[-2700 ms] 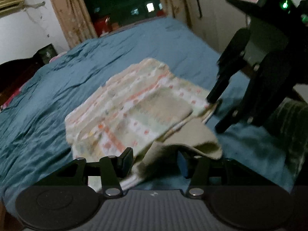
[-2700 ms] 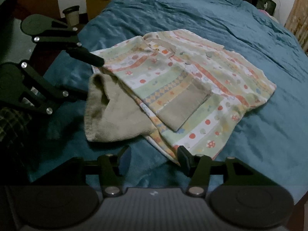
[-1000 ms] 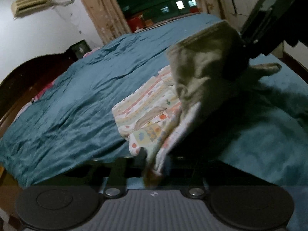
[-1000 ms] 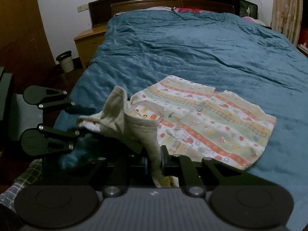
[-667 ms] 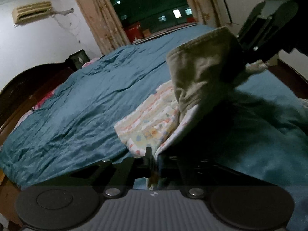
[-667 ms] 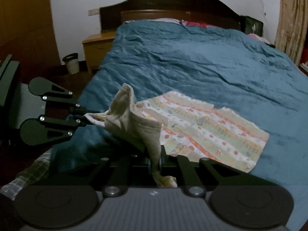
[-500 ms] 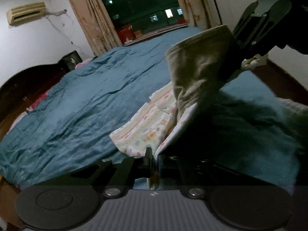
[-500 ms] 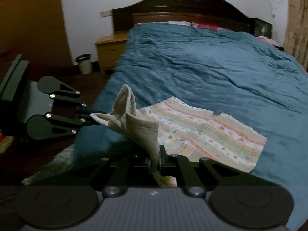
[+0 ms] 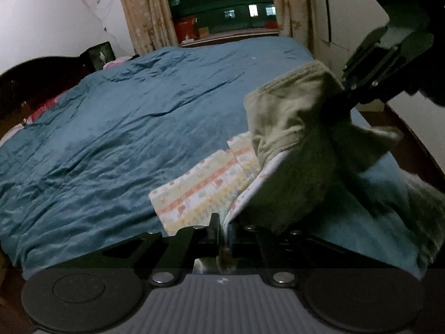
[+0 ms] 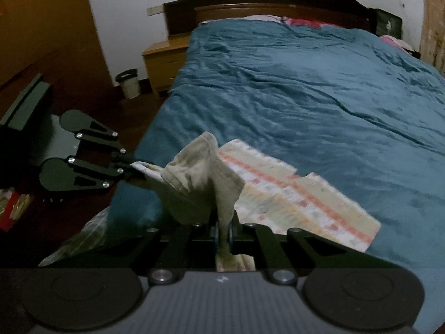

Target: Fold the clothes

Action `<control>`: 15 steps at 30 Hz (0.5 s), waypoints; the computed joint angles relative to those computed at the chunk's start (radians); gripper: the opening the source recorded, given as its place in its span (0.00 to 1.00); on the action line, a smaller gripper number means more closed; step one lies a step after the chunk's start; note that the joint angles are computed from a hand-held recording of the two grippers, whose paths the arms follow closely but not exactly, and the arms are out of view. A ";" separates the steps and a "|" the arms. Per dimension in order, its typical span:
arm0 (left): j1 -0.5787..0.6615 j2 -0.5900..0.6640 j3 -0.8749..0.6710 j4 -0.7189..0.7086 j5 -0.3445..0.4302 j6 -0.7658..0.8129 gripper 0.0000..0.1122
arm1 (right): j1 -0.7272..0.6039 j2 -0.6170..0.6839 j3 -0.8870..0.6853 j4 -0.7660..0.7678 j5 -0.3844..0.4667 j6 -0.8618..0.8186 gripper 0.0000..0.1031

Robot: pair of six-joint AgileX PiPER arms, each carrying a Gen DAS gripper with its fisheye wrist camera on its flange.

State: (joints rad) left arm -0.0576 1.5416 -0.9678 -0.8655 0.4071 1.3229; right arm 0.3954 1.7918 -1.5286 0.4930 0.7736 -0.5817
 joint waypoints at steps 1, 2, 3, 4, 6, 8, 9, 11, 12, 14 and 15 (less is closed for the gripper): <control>-0.005 0.031 -0.038 0.014 0.001 -0.026 0.06 | -0.010 0.031 -0.038 -0.007 0.008 0.007 0.05; -0.011 0.064 -0.077 0.036 0.000 -0.058 0.06 | -0.020 0.062 -0.079 -0.016 0.020 0.014 0.05; -0.017 0.096 -0.116 0.065 -0.003 -0.095 0.06 | -0.030 0.096 -0.124 -0.024 0.035 0.021 0.05; -0.024 0.134 -0.161 0.107 -0.003 -0.148 0.06 | -0.039 0.130 -0.172 -0.032 0.050 0.030 0.05; -0.038 0.219 -0.265 0.213 0.005 -0.277 0.06 | -0.055 0.205 -0.277 -0.048 0.085 0.053 0.05; -0.044 0.300 -0.368 0.298 0.031 -0.385 0.06 | -0.066 0.299 -0.414 -0.074 0.134 0.091 0.05; -0.048 0.344 -0.424 0.349 0.044 -0.445 0.06 | -0.070 0.341 -0.476 -0.085 0.155 0.107 0.05; -0.055 0.429 -0.531 0.430 0.079 -0.549 0.07 | -0.076 0.429 -0.604 -0.110 0.197 0.146 0.05; -0.057 0.468 -0.580 0.462 0.098 -0.594 0.08 | -0.078 0.478 -0.677 -0.123 0.222 0.168 0.05; -0.060 0.545 -0.677 0.519 0.140 -0.677 0.09 | -0.082 0.589 -0.850 -0.153 0.289 0.217 0.05; -0.061 0.580 -0.721 0.543 0.160 -0.715 0.11 | -0.081 0.640 -0.931 -0.168 0.321 0.240 0.06</control>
State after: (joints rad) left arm -0.1188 2.1215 -1.6886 -0.3227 0.5671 0.6083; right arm 0.3144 2.4323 -2.4595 0.3247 1.0950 -0.3418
